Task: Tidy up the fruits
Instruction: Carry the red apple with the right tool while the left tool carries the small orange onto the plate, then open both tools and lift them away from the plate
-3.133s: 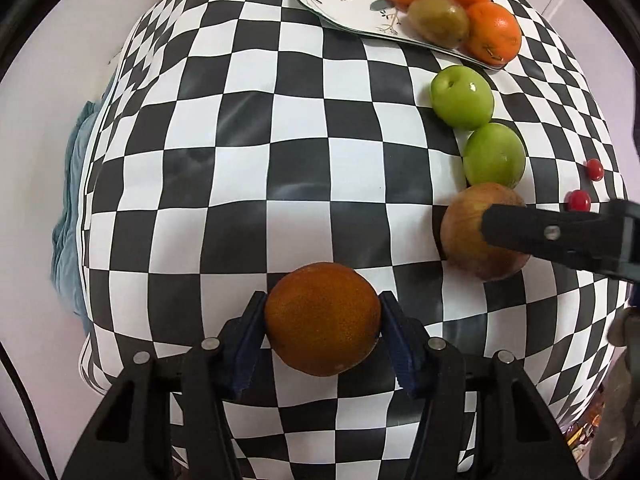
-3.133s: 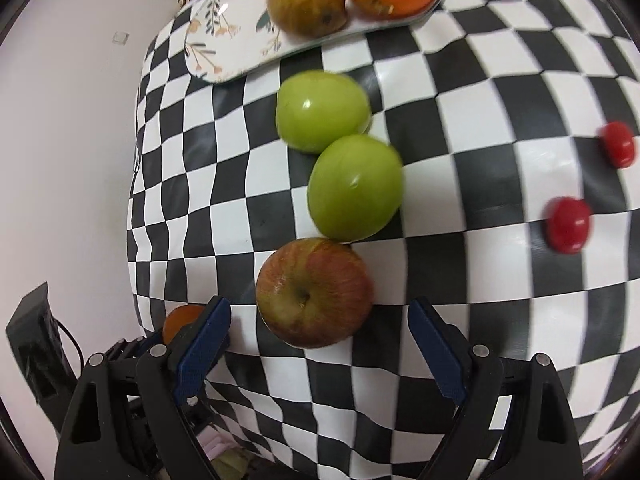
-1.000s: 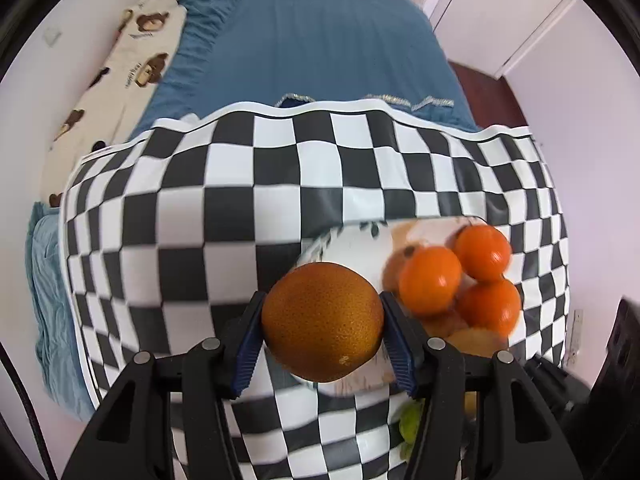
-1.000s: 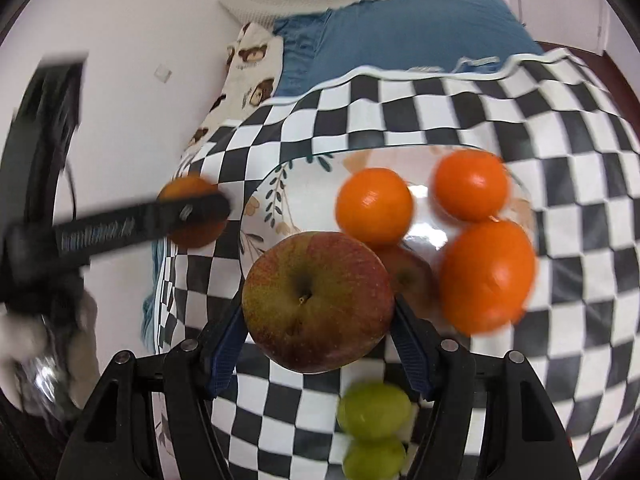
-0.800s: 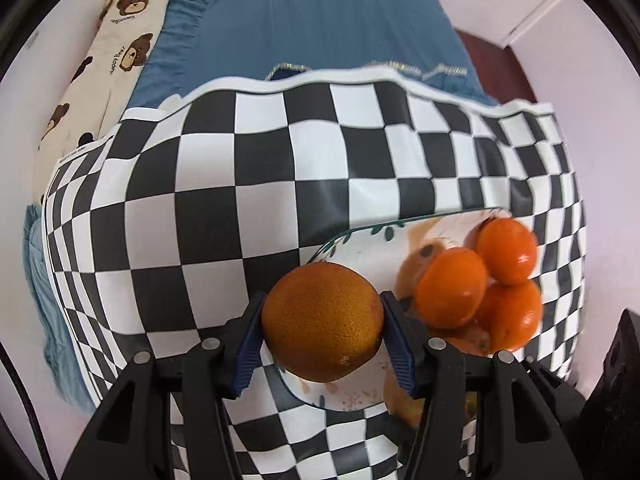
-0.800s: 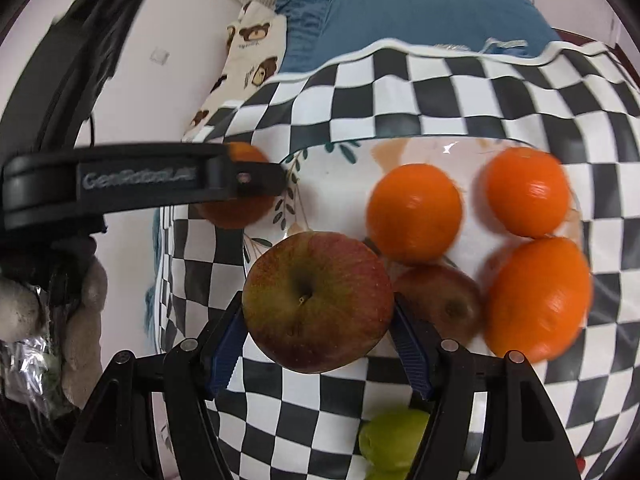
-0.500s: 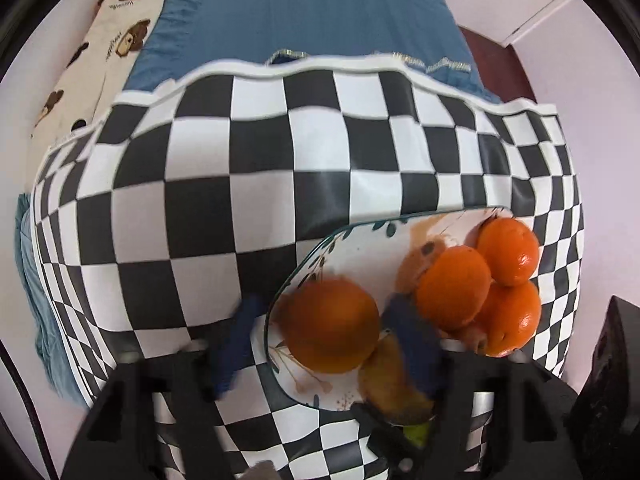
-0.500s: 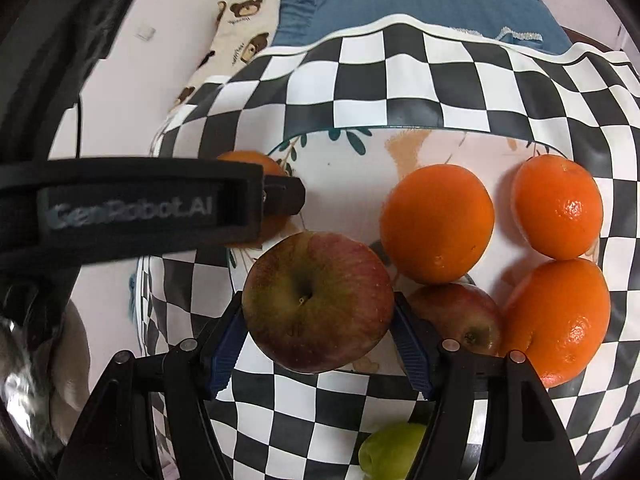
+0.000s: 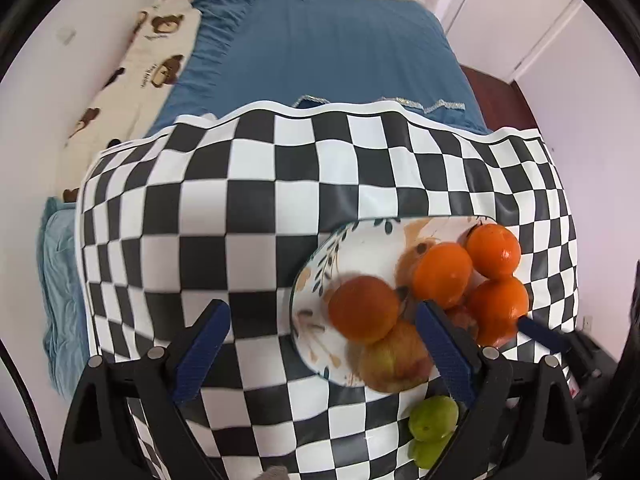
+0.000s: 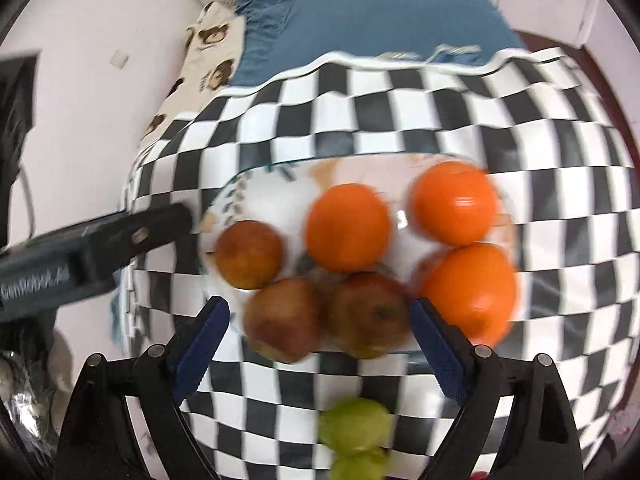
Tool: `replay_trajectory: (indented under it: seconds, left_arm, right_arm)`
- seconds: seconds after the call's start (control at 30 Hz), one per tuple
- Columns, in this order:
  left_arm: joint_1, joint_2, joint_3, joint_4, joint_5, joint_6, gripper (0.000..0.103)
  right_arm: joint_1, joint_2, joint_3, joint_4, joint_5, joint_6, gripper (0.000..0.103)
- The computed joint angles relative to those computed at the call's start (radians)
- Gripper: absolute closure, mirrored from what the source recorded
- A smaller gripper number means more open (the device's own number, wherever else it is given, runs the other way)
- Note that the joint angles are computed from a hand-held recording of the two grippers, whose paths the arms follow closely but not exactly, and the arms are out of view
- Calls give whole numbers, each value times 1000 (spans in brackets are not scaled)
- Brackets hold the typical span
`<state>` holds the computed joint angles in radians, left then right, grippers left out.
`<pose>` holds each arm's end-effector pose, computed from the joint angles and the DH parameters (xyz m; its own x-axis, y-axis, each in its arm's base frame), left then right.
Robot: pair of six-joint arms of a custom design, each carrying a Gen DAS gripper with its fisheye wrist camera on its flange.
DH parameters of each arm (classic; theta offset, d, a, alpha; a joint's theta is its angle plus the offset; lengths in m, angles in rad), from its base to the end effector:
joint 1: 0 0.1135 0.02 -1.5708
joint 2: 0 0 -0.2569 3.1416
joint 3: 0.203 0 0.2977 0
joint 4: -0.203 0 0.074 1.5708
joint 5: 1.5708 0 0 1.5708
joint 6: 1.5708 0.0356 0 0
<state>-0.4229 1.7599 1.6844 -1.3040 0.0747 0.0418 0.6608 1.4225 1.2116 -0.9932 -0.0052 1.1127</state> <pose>0.3494 -0.1602 0.2962 -0.8768 0.4403 -0.1930 0.4593 0.8859 -0.0653 0.2518 0.1959 0.2629 -0.8777 0.4537 -0.1542 0.3890 0.8625 0.3237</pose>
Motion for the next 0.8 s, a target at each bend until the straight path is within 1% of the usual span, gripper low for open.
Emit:
replay_trajectory:
  seconds: [0.1, 0.13, 0.3, 0.53, 0.63, 0.8]
  left_arm:
    - [-6, -107, -112, 40, -26, -16, 8]
    - [-10, -154, -157, 56, -42, -26, 8]
    - [-27, -302, -278, 80, -67, -55, 8]
    - [-56, -456, -352, 79, -92, -120, 8]
    - [-77, -525, -372, 59, -93, -141, 8]
    - [-119, -609, -404, 38, -125, -165, 8]
  right_arm:
    - [25, -38, -9, -83, 68, 15, 9]
    - [26, -54, -21, -102, 81, 13, 9]
    - [61, -121, -62, -159, 121, 47, 9]
    - [169, -170, -50, -251, 224, 136, 9]
    - [240, -194, -25, -307, 269, 203, 9]
    - [368, -204, 33, -406, 348, 323, 9]
